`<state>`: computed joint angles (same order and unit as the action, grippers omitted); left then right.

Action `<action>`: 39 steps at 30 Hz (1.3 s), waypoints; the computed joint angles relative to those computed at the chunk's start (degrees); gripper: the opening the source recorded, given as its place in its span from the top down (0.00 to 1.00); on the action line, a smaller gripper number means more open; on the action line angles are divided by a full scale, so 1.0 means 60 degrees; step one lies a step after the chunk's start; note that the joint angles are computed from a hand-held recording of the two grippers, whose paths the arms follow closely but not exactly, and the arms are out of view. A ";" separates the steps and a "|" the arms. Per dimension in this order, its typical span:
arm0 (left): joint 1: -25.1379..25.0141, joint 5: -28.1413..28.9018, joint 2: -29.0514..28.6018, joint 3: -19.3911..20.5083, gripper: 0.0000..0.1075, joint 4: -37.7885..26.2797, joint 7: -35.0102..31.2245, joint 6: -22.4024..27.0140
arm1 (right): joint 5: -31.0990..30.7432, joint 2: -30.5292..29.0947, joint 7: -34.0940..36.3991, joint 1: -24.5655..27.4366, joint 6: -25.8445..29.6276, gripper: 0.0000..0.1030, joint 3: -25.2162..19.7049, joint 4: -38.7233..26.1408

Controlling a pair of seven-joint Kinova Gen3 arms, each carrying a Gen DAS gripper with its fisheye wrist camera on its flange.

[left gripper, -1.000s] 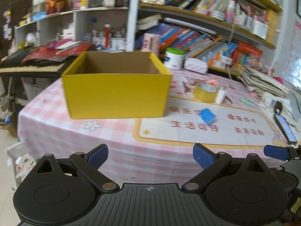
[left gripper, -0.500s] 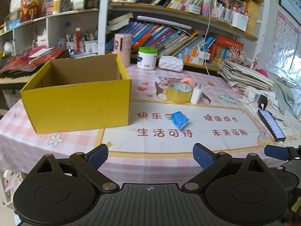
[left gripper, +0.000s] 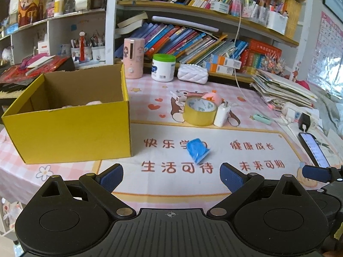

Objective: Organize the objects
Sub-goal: 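Move the left tool down toward the blue plastic piece on the mat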

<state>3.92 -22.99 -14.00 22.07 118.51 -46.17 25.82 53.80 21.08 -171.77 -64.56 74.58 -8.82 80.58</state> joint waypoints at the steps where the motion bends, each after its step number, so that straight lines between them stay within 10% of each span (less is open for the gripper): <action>1: -0.0118 -0.0099 0.0097 0.0139 0.09 -0.0079 0.0164 0.0035 | -0.0023 -0.0008 0.0150 0.0117 -0.0133 0.01 0.0006 0.0000; 11: -0.0236 -0.2435 0.1385 0.1025 0.09 -0.0971 0.3031 0.0575 | -0.0288 -0.0060 0.1587 0.1131 -0.1411 0.01 0.0241 0.0006; 24: 0.1704 -0.4556 0.3204 0.0389 0.10 -0.2465 0.5661 0.2213 | -0.1119 -0.0138 0.3422 0.2518 -0.3029 0.01 0.0609 0.0246; 39: 0.3489 -0.3950 0.4949 -0.1084 0.20 -0.4247 0.5256 0.3327 | -0.1471 -0.0021 0.3988 0.3500 -0.3696 0.01 0.1147 0.0380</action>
